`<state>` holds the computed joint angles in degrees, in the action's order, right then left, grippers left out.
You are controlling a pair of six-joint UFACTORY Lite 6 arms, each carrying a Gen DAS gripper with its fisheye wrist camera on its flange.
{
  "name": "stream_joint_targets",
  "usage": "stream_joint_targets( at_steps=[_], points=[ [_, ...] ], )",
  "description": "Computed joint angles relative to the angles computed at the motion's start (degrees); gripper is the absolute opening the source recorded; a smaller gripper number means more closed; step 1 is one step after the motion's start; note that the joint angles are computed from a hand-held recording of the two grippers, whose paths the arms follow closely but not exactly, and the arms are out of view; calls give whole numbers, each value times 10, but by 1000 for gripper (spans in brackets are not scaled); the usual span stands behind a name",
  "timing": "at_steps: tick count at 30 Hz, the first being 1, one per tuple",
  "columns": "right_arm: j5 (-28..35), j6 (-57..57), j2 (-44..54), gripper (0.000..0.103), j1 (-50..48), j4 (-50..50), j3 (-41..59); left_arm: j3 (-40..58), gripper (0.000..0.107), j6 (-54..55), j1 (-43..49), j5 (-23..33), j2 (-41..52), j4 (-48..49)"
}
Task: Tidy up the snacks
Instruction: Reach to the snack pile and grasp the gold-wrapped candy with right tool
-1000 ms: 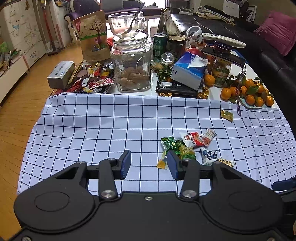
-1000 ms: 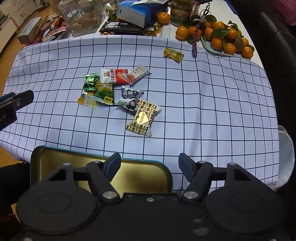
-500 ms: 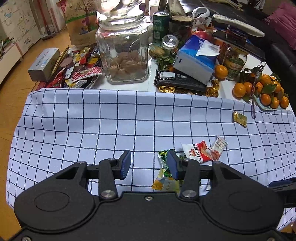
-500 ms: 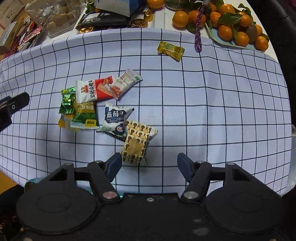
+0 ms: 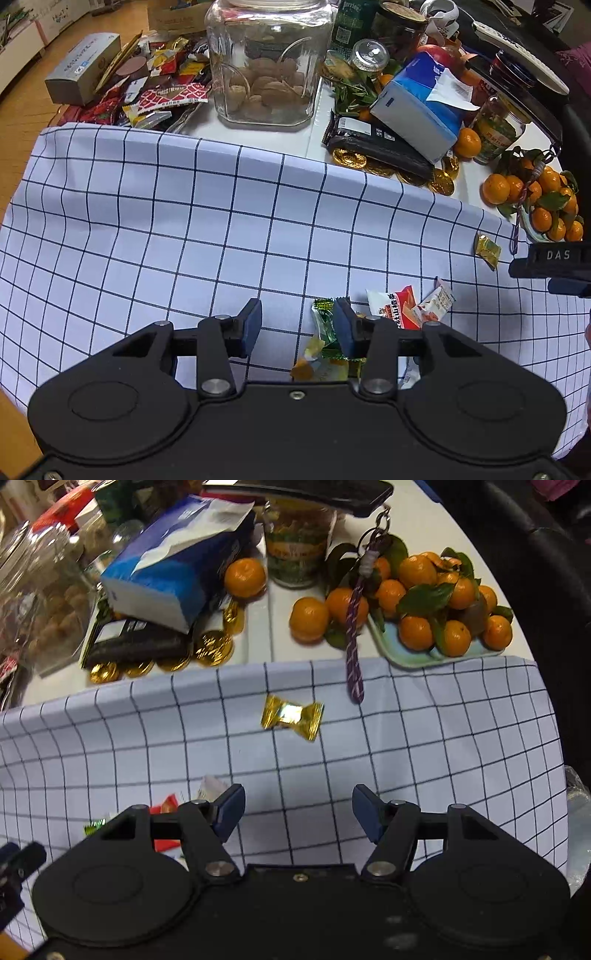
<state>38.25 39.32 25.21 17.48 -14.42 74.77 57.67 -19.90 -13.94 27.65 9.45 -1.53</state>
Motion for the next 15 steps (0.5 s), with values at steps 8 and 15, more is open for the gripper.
stream_joint_targets(
  at_steps=[8, 15],
  points=[
    [-52, -62, 35, 66, -56, 109, 32, 26, 51, 28, 17, 13, 40, -59],
    [-85, -46, 114, 65, -60, 169, 71, 27, 51, 34, 8, 8, 51, -59]
  ],
)
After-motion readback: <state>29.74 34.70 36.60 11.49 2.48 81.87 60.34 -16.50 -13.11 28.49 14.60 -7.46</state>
